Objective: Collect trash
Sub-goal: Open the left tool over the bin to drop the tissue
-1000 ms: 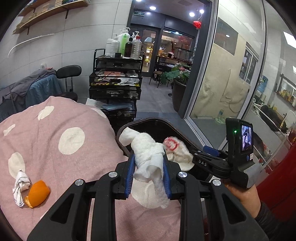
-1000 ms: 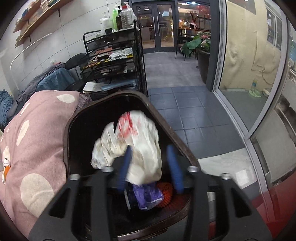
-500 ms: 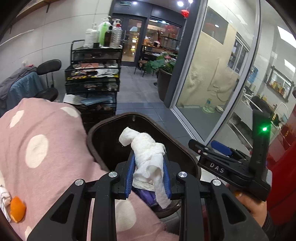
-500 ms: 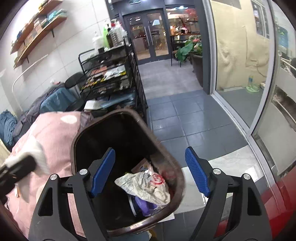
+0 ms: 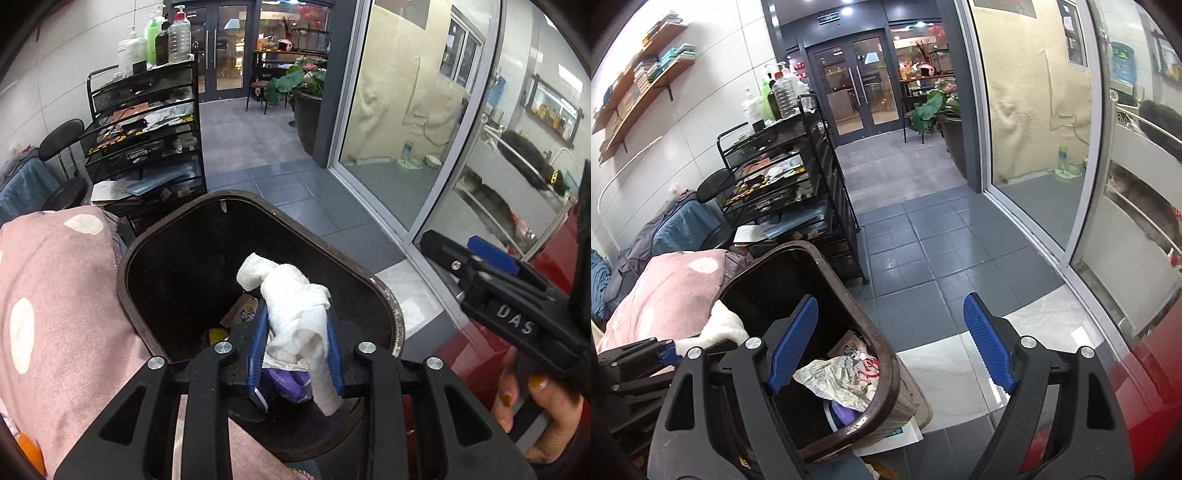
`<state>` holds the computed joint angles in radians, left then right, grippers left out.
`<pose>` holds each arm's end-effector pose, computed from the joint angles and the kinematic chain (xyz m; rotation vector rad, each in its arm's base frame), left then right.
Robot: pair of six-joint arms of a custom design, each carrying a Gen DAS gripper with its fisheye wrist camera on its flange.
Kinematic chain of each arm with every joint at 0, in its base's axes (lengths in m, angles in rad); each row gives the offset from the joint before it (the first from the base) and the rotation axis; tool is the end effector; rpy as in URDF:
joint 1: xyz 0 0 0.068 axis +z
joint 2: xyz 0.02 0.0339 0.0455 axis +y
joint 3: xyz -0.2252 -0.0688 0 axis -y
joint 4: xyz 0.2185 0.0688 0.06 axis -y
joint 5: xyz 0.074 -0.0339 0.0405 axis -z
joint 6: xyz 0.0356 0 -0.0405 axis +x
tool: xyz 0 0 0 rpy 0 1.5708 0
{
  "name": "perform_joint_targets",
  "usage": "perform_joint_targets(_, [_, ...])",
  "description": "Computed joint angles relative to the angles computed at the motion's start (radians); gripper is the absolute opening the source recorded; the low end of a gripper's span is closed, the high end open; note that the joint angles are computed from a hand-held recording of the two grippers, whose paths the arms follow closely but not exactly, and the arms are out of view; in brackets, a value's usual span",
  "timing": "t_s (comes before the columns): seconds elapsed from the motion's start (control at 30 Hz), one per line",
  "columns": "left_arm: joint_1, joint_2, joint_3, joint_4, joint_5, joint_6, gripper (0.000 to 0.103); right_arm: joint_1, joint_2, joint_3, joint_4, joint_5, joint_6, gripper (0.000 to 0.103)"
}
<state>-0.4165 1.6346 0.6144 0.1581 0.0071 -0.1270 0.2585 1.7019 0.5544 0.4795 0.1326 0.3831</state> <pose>0.2479 -0.1099 0.1002 0.3564 2.4229 -0.2516 0.2716 0.0669 0.0945 0.2113 2.2295 0.2011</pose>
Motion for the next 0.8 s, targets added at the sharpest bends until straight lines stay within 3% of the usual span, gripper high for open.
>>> perform_joint_targets(0.13, [-0.013, 0.008, -0.013, 0.020, -0.031, 0.001, 0.072, -0.014, 0.003, 0.000, 0.000, -0.008, -0.002, 0.082])
perform_joint_targets(0.27, [-0.016, -0.061, -0.067, 0.045, -0.059, 0.017, 0.088, -0.011, 0.004, -0.001, 0.007, -0.005, 0.002, 0.086])
perform_joint_targets(0.37, [0.008, -0.139, -0.111, 0.045, -0.047, 0.016, 0.095, -0.007, -0.001, -0.007, 0.011, -0.007, 0.006, 0.086])
perform_joint_targets(0.53, [0.069, -0.355, -0.210, 0.001, -0.014, 0.020, 0.098, 0.020, -0.026, -0.011, 0.005, -0.004, 0.008, 0.088])
perform_joint_targets(0.8, [0.157, -0.777, -0.358, -0.184, -0.032, 0.060, 0.098, 0.114, -0.065, -0.011, -0.003, 0.010, 0.007, 0.091])
